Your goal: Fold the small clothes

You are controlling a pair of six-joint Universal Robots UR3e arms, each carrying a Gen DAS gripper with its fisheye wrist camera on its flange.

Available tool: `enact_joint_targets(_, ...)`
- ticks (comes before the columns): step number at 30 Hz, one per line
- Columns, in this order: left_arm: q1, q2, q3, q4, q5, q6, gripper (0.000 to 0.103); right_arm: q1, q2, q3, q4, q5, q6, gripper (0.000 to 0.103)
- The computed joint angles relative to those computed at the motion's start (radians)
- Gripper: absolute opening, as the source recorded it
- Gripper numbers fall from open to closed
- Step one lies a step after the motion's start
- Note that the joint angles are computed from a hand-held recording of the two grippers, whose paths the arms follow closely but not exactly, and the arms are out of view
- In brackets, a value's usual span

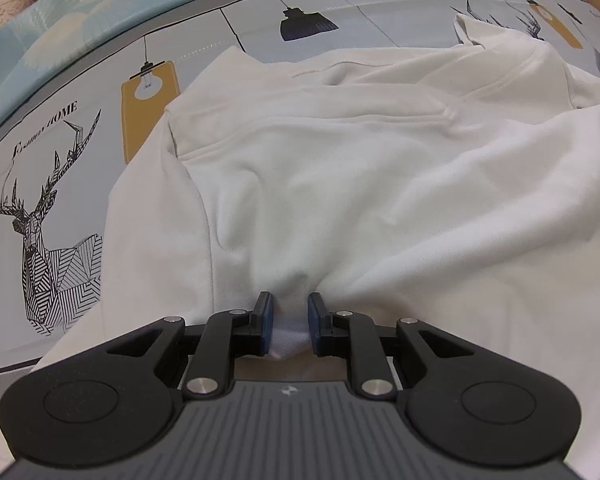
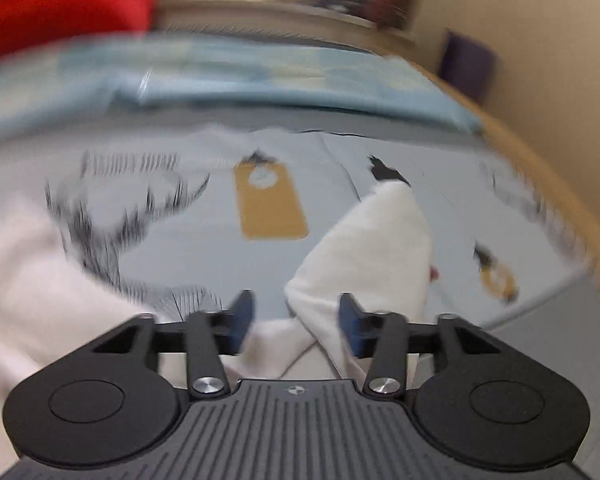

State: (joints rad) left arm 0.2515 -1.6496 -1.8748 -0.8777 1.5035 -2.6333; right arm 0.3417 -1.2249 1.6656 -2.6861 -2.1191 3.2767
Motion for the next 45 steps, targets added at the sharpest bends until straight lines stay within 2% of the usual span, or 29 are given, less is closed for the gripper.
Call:
enact_joint_targets(1,-0.004,0.0,-0.001,0.002,0.005,0.004,0.021,0.025,0.056,-0.051,0.025,-0.067,-0.038,0.049)
enact_joint_targets(2,-0.009,-0.001,-0.001,0.005,0.009,0.006,0.021,0.039,0.093,-0.071,0.025,-0.114,-0.067,0.043)
enact_joint_targets(3,-0.012,-0.003,0.0,0.006,0.011,0.009,0.021,0.038,0.114,-0.085,0.027,-0.135,-0.078,0.03)
enact_joint_targets(5,-0.015,-0.011,0.011,0.0,0.013,0.008,0.021,0.015,0.115,-0.1,0.06,-0.126,-0.047,0.018)
enact_joint_targets(6,-0.016,-0.014,0.015,0.0,0.013,0.009,0.021,0.0,0.107,-0.108,0.075,-0.114,-0.018,0.005)
enact_joint_targets(8,-0.019,-0.02,0.02,0.002,0.015,0.01,0.021,-0.026,0.09,-0.1,0.043,-0.104,0.038,0.004)
enact_joint_targets(11,-0.02,-0.021,0.02,0.005,0.017,0.012,0.021,-0.08,-0.023,0.09,-0.412,-0.077,0.171,0.004)
enact_joint_targets(12,-0.02,-0.02,0.017,0.008,0.018,0.012,0.021,-0.096,-0.058,0.144,-0.539,-0.106,0.244,0.004)
enact_joint_targets(13,-0.02,-0.017,0.012,0.013,0.018,0.013,0.021,-0.108,-0.077,0.172,-0.583,-0.159,0.322,0.004)
enact_joint_targets(14,-0.021,-0.016,0.01,0.016,0.019,0.014,0.021,-0.131,-0.109,0.203,-0.543,-0.21,0.436,0.004)
enact_joint_targets(16,-0.021,-0.014,0.007,0.016,0.02,0.012,0.021,-0.204,-0.213,0.255,-0.271,-0.202,0.703,0.004)
enact_joint_targets(19,-0.027,-0.017,0.014,0.01,0.027,0.001,0.021,-0.377,-0.324,0.319,0.061,0.043,0.893,0.007)
enact_joint_targets(21,-0.035,-0.021,0.016,0.016,0.036,-0.001,0.021,-0.445,-0.345,0.382,0.039,0.149,0.888,0.009)
enact_joint_targets(25,-0.042,-0.025,0.018,0.02,0.044,-0.002,0.021,-0.466,-0.334,0.398,-0.069,0.149,0.816,0.017)
enact_joint_targets(26,-0.04,-0.025,0.019,0.019,0.042,-0.001,0.021,-0.484,-0.338,0.417,-0.095,0.169,0.808,0.015)
enact_joint_targets(27,-0.039,-0.026,0.019,0.018,0.04,-0.001,0.021,-0.511,-0.356,0.437,-0.109,0.202,0.79,0.004)
enact_joint_targets(28,-0.038,-0.025,0.019,0.018,0.039,0.0,0.021,-0.522,-0.346,0.443,-0.14,0.217,0.777,0.003)
enact_joint_targets(29,-0.036,-0.026,0.02,0.017,0.037,0.0,0.021,-0.519,-0.345,0.456,-0.182,0.2,0.765,0.003)
enact_joint_targets(31,-0.034,-0.025,0.022,0.014,0.032,-0.001,0.021,-0.486,-0.333,0.474,-0.287,0.077,0.748,0.003)
enact_joint_targets(32,-0.032,-0.024,0.022,0.013,0.028,0.001,0.021,-0.487,-0.337,0.475,-0.282,0.043,0.755,0.003)
enact_joint_targets(35,-0.013,-0.02,0.033,-0.012,0.008,0.008,0.022,-0.546,-0.362,0.403,0.029,0.094,0.834,0.008)
enact_joint_targets(36,0.004,-0.019,0.045,-0.034,-0.012,0.009,0.024,-0.533,-0.355,0.393,0.058,0.075,0.841,0.01)
enact_joint_targets(37,0.029,-0.015,0.058,-0.057,-0.043,0.002,0.025,-0.495,-0.337,0.341,0.128,0.011,0.851,0.013)
enact_joint_targets(39,0.081,0.002,0.064,-0.055,-0.11,-0.029,0.028,-0.367,-0.253,0.165,0.347,-0.215,0.901,0.02)
enact_joint_targets(40,0.11,0.014,0.059,-0.038,-0.15,-0.046,0.028,-0.313,-0.231,0.125,0.378,-0.301,0.925,0.022)
enact_joint_targets(42,0.171,0.037,0.037,0.023,-0.231,-0.094,0.028,-0.228,-0.199,0.067,0.318,-0.375,0.886,0.027)
enact_joint_targets(43,0.193,0.045,0.017,0.069,-0.262,-0.118,0.028,-0.181,-0.174,0.05,0.216,-0.379,0.815,0.027)
enact_joint_targets(44,0.208,0.045,-0.003,0.124,-0.281,-0.145,0.028,-0.145,-0.153,0.044,0.098,-0.345,0.73,0.027)
enact_joint_targets(45,0.206,0.029,-0.001,0.164,-0.274,-0.174,0.028,-0.121,-0.137,0.04,-0.039,-0.228,0.615,0.027)
